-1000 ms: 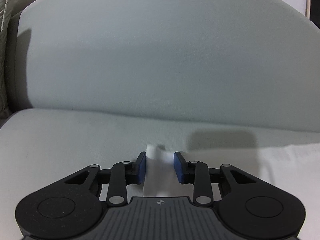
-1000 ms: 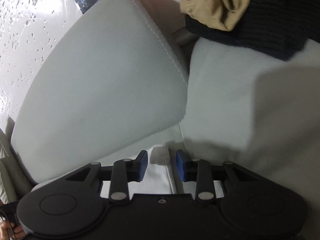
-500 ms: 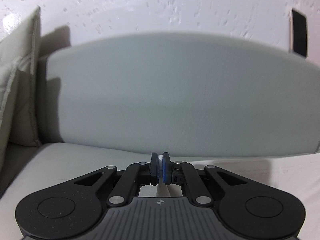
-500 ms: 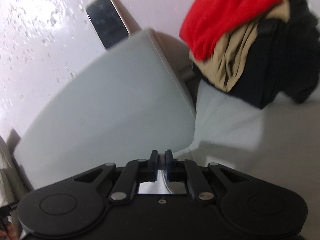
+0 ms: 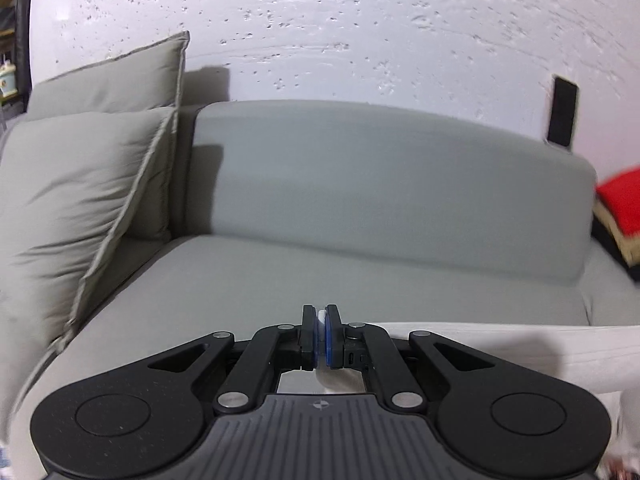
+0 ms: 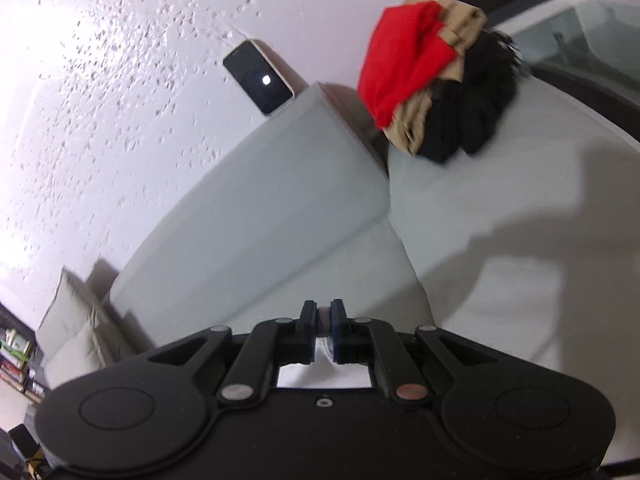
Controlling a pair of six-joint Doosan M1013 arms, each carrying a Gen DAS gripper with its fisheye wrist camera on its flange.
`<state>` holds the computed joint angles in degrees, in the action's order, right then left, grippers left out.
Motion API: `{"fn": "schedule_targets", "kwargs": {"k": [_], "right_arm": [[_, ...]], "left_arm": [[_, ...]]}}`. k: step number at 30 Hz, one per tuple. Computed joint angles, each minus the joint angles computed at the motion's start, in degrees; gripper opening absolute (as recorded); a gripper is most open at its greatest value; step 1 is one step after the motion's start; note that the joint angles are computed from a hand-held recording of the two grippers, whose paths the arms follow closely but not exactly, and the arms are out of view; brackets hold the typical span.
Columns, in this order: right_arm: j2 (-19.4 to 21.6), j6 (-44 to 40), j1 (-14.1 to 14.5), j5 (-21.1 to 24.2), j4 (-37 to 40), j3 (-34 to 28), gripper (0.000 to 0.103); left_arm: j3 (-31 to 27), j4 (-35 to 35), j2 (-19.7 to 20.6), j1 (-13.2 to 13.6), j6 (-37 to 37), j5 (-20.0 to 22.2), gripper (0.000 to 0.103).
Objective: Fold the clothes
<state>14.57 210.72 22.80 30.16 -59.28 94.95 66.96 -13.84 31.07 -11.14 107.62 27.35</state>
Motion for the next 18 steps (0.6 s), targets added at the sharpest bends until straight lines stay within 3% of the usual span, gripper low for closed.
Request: {"fn": "schedule_targets", "kwargs": {"k": [3, 9, 14, 18], "right_arm": [[-1.7, 0.3, 2.5, 0.7, 2.3, 3.2, 0.007], [-2.2, 5.7, 5.4, -0.1, 5.2, 8.3, 0.007], [-3.8, 15.5, 7.4, 1.1, -2.5, 10.5, 0.007], [-5.1, 17.3, 9.2, 3.8, -6.1, 11.2, 0.007]], "left_arm": [[5.8, 3.6, -2.9, 0.1, -1.1, -0.8, 0.004], [14.5, 14.8, -6.9, -0.7, -11.5, -1.6, 0.004], [18.2, 13.8, -9.9, -0.1, -11.6, -4.7, 0.004], [20.0, 16.2, -11.6, -0.2, -12.7, -5.2, 0.004]]}}
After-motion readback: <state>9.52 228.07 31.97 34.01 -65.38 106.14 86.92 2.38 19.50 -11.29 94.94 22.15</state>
